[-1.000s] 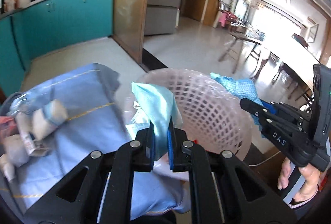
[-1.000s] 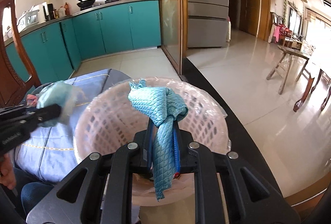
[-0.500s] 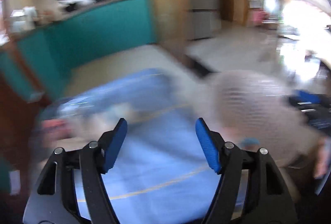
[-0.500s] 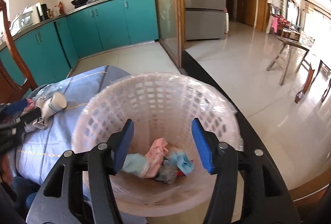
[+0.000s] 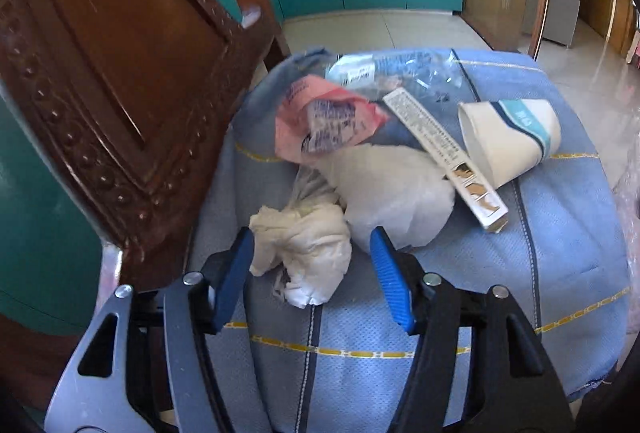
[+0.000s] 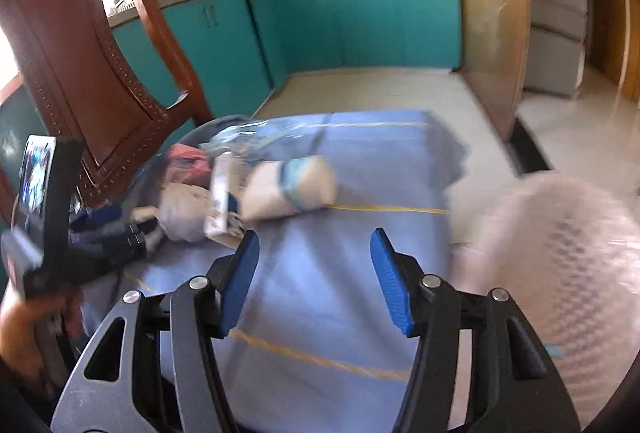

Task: Collect trash
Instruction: 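Grasp the crumpled white tissue with the left gripper while the right grasps the white-blue paper cup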

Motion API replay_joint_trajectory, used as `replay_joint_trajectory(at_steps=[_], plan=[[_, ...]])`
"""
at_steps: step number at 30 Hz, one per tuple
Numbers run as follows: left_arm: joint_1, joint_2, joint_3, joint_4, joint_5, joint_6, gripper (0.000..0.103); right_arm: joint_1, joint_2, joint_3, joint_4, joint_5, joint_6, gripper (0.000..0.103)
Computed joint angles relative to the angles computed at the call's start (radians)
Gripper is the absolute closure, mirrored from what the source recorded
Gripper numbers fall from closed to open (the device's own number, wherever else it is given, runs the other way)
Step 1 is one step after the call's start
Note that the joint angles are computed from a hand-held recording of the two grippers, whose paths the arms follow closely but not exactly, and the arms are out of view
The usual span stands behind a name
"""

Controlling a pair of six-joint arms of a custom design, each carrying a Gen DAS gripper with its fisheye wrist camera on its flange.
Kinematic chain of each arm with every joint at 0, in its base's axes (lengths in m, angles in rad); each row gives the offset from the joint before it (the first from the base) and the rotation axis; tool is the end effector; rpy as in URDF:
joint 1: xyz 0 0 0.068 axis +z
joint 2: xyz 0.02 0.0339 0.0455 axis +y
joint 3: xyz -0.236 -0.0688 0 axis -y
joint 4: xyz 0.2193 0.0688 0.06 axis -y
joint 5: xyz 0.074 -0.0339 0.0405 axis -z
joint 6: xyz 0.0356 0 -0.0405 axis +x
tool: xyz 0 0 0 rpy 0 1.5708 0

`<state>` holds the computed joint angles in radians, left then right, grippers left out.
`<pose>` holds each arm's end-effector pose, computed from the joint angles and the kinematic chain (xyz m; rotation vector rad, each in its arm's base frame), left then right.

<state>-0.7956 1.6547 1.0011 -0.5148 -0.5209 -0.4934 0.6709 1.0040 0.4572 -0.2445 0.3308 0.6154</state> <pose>0.2166 -0.1958 0.1665 0.2425 2.4977 0.2268 0.1540 0.1075 0.1732 0.0945 2.3211 0.2613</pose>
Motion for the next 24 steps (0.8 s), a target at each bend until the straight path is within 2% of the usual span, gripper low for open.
replay_joint_trajectory(at_steps=[2,4,6,7,8,12,15,17,18,19,24], plan=[[0.014,0.017,0.001,0.015,0.015,0.019,0.041,-0.033,0.16,0.06,0.08,0.009,-0.006,0.046],[0.034,0.036,0.007,0.034,0.025,0.045,0.041,-0.104,0.297,0.122,0.155,-0.051,-0.023,0.045],[0.057,0.048,0.006,0.055,0.034,0.073,0.039,-0.161,0.422,0.199,0.195,-0.124,0.0,0.035],[0.062,0.048,0.003,0.061,0.037,0.079,0.037,-0.172,0.472,0.233,0.205,-0.139,0.012,0.029],[0.069,0.051,0.004,0.069,0.044,0.088,0.037,-0.172,0.51,0.265,0.205,-0.137,0.012,0.027],[0.085,0.028,-0.023,0.092,0.075,0.112,0.036,-0.115,0.717,0.478,0.096,-0.032,-0.062,0.018],[0.104,0.043,-0.021,0.111,0.1,0.129,0.035,-0.091,0.834,0.601,-0.002,0.026,-0.079,0.016],[0.107,0.034,-0.03,0.114,0.114,0.132,0.037,-0.093,0.855,0.606,-0.012,0.022,-0.082,0.017],[0.11,0.034,-0.03,0.117,0.12,0.134,0.046,-0.093,0.86,0.605,-0.012,0.017,-0.077,0.018],[0.113,0.036,-0.031,0.12,0.128,0.138,0.052,-0.097,0.85,0.583,0.002,0.007,-0.073,0.018],[0.114,-0.014,-0.071,0.152,0.155,0.133,0.063,-0.094,0.717,0.421,0.073,-0.004,-0.044,0.019]])
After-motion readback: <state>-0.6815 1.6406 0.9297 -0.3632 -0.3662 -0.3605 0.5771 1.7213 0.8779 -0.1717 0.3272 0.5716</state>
